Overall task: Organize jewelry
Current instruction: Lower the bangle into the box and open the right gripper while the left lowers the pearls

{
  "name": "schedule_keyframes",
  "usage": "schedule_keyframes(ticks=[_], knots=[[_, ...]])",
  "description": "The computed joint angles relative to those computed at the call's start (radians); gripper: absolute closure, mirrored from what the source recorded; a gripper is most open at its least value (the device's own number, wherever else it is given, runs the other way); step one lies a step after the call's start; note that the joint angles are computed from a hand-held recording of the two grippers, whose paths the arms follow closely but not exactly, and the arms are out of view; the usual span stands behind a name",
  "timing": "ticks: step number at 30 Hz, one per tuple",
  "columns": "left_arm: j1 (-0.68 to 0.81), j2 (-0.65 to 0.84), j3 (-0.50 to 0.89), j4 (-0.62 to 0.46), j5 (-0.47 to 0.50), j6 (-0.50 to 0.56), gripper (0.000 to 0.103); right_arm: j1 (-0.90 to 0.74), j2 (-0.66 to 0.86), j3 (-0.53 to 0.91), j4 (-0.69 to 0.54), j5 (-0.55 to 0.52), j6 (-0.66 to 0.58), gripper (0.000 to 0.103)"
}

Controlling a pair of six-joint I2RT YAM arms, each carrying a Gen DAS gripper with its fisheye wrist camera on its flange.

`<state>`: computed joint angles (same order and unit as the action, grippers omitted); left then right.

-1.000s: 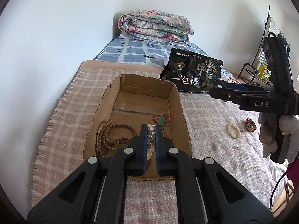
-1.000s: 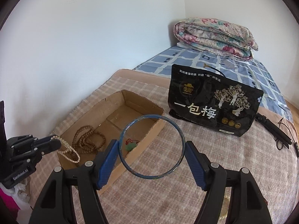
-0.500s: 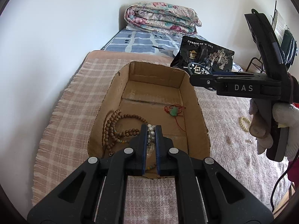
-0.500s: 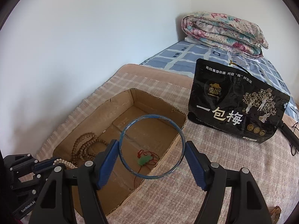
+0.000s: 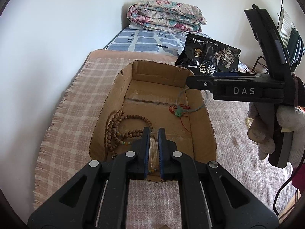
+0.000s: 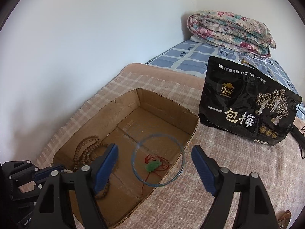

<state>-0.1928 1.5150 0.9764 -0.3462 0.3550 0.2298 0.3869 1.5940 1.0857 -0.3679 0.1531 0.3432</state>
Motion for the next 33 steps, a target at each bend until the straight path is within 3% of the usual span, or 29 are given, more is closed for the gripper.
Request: schedule_keyframes(ticks=[1, 3, 4, 14, 23, 33], knots=[[-0.001, -0.001, 0.000, -0.004, -0.003, 0.002, 0.085, 0.005, -0.006, -0.003, 0.003, 0.006, 0.001, 0.015], [0.003, -0.021, -0.016, 0.010, -0.006, 0.003, 0.054, 0.009, -0.017, -0.003, -0.002, 0.011, 0.000, 0.015], [0.004, -0.034, -0.027, 0.020, -0.005, 0.002, 0.052, 0.010, -0.023, -0.004, -0.007, 0.014, 0.000, 0.015], [-0.027, -0.104, -0.049, -0.007, -0.009, -0.016, 0.052, 0.003, -0.152, -0.079, -0.057, 0.047, 0.009, 0.014], [-0.127, -0.192, -0.077, -0.032, -0.046, -0.076, 0.052, -0.033, -0.381, -0.190, -0.160, 0.105, -0.019, 0.010], [-0.295, -0.232, -0.101, -0.040, -0.106, -0.164, 0.052, -0.268, -0.723, -0.311, -0.338, 0.025, -0.120, 0.007]])
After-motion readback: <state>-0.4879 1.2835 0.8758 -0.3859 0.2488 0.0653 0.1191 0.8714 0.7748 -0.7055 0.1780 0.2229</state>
